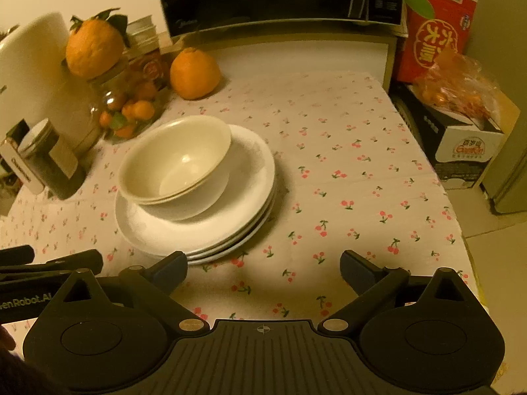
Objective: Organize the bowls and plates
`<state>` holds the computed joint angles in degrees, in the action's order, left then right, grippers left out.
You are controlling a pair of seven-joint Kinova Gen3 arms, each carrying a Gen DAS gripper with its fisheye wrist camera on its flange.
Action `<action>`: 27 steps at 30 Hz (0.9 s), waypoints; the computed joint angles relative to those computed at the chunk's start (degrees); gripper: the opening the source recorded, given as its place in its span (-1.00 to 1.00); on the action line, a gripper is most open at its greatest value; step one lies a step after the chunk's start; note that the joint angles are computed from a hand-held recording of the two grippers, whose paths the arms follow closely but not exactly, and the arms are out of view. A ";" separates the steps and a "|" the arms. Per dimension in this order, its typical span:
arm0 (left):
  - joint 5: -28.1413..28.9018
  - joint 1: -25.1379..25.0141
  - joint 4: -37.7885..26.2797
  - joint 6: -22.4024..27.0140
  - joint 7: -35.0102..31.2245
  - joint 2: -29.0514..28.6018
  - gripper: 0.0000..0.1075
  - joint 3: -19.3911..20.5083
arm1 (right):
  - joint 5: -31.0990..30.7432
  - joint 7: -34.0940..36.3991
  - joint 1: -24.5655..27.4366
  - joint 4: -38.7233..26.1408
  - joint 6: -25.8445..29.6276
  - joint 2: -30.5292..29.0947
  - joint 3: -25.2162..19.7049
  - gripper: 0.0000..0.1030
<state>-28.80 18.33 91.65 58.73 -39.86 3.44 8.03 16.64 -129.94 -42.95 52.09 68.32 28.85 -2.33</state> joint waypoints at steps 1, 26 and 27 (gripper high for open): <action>-0.20 0.10 -0.02 0.23 0.17 0.09 0.91 0.07 | 0.11 0.16 -0.13 -0.13 0.17 0.10 -0.01 0.95; -0.20 0.79 -0.86 2.36 -0.16 1.05 0.91 -0.24 | -0.83 1.03 -0.06 -1.31 1.96 0.95 -0.01 0.96; -0.18 0.79 -0.85 2.37 -0.21 1.07 0.91 -0.25 | -0.91 1.06 -0.01 -1.34 2.03 0.98 -0.03 0.96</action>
